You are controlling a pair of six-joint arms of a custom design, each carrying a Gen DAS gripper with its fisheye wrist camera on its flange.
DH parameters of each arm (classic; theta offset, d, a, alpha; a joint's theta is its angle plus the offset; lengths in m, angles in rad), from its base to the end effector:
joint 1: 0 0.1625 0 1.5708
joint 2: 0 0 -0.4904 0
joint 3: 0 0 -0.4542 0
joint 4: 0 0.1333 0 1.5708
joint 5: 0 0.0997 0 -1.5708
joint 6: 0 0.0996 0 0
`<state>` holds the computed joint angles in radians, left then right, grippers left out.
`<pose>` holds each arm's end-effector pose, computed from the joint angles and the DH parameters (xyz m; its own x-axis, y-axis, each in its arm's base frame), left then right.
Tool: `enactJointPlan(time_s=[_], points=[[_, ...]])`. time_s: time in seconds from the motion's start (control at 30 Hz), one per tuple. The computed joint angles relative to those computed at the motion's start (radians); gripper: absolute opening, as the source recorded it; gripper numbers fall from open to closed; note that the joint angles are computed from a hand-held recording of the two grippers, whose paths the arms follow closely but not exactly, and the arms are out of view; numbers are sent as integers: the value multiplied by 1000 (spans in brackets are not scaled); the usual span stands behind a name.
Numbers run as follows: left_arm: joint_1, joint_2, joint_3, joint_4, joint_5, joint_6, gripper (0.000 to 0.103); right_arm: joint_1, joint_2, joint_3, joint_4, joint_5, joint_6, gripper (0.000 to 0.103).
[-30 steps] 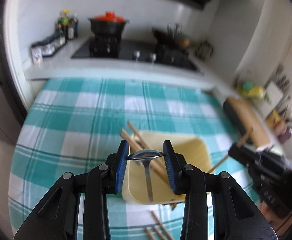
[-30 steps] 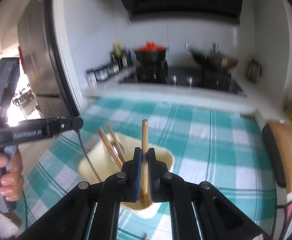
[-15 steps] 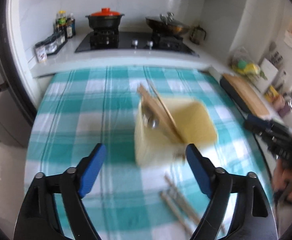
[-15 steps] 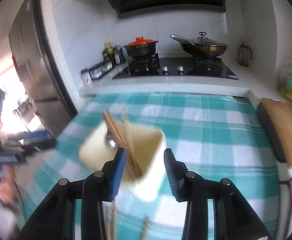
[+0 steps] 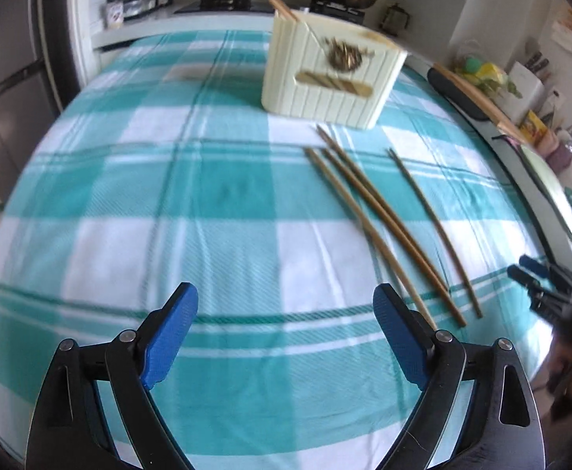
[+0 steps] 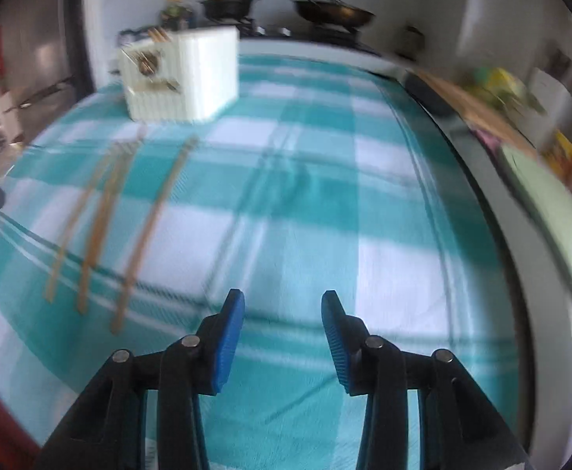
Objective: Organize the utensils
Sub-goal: 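Withdraw both open tools back over the table, then grasp one wooden chopstick with the left tool while the right tool grasps another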
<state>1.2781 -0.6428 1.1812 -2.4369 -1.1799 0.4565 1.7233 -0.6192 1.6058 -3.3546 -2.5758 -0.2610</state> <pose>-0.0976 -0.9174 0.1685 -0.7059 0.5337 -0.4657 0.6510 0.7479 -0.1299 0.1638 -0.7414 0.1023 -0.5732 0.3198 0.7545 -0.2629 0.8002 -0.5390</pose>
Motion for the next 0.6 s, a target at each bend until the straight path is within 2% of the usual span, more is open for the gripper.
enactJointPlan(time_s=[0.13, 0.17, 0.27, 0.47, 0.6], points=[[-12, -5, 73, -99, 27, 11, 92, 1, 70, -31, -192, -30, -100, 42], [-12, -6, 79, -106, 25, 9, 92, 1, 78, -40, -207, -30, -113, 42], [-9, -5, 81, -103, 18, -18, 92, 3, 94, -64, -216, -38, -140, 42], [-2, -3, 91, -113, 14, -78, 92, 1, 98, -67, -233, -47, -124, 42], [-8, 21, 58, -106, 4, -102, 92, 2, 106, -74, -243, -58, -132, 42]])
